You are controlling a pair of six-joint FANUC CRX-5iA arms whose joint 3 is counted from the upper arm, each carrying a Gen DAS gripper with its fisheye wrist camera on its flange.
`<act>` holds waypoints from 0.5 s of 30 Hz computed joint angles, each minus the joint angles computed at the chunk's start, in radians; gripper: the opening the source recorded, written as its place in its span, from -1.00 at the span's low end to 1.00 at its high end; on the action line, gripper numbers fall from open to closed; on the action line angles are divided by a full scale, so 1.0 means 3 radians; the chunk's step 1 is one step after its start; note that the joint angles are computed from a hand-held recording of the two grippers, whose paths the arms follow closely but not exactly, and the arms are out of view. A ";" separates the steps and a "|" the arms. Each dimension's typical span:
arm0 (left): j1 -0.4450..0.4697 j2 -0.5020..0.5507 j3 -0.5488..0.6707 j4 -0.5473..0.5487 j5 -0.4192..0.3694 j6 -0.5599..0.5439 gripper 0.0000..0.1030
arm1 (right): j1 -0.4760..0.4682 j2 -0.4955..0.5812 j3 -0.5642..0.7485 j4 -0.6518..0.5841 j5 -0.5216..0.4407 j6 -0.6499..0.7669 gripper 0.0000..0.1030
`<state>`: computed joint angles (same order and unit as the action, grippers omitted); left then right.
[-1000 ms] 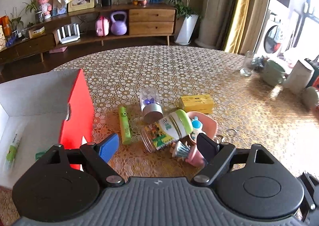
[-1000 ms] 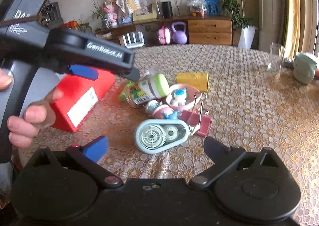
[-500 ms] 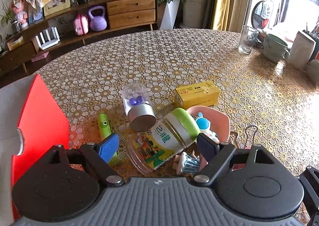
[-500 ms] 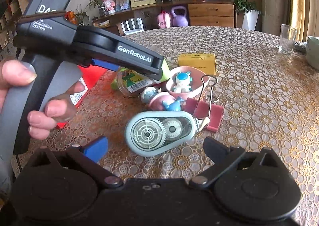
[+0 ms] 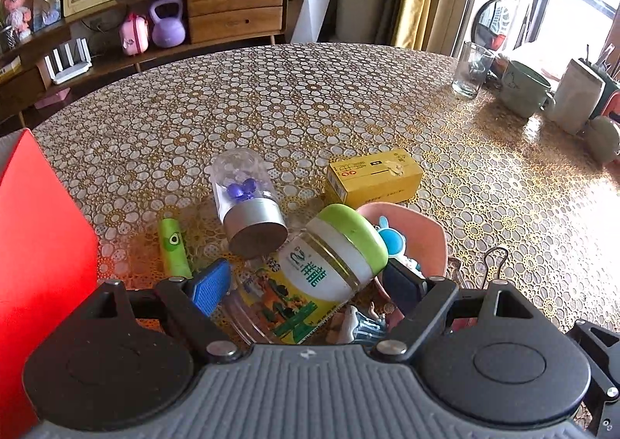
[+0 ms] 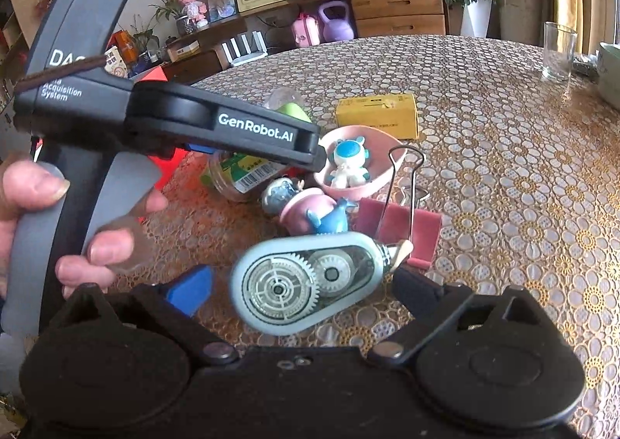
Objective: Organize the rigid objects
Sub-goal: 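Grasp the white correction-tape roller with the right tool while the left tool grasps the green-lidded jar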
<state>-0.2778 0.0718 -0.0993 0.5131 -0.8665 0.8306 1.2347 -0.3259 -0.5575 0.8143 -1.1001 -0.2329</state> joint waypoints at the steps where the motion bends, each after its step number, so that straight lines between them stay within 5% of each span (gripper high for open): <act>1: 0.0002 0.0004 -0.0001 0.0014 -0.0001 -0.0007 0.66 | -0.0011 0.0019 0.0013 0.0001 0.0001 0.0008 0.92; 6: 0.0004 -0.0031 -0.0070 0.0091 0.0049 -0.0126 0.56 | -0.0013 0.0052 0.0041 0.0013 -0.0052 0.0009 0.68; 15: 0.0016 -0.0135 -0.0126 -0.0025 0.0050 -0.0115 0.55 | 0.0051 0.0001 0.0028 0.0007 -0.0165 0.0011 0.66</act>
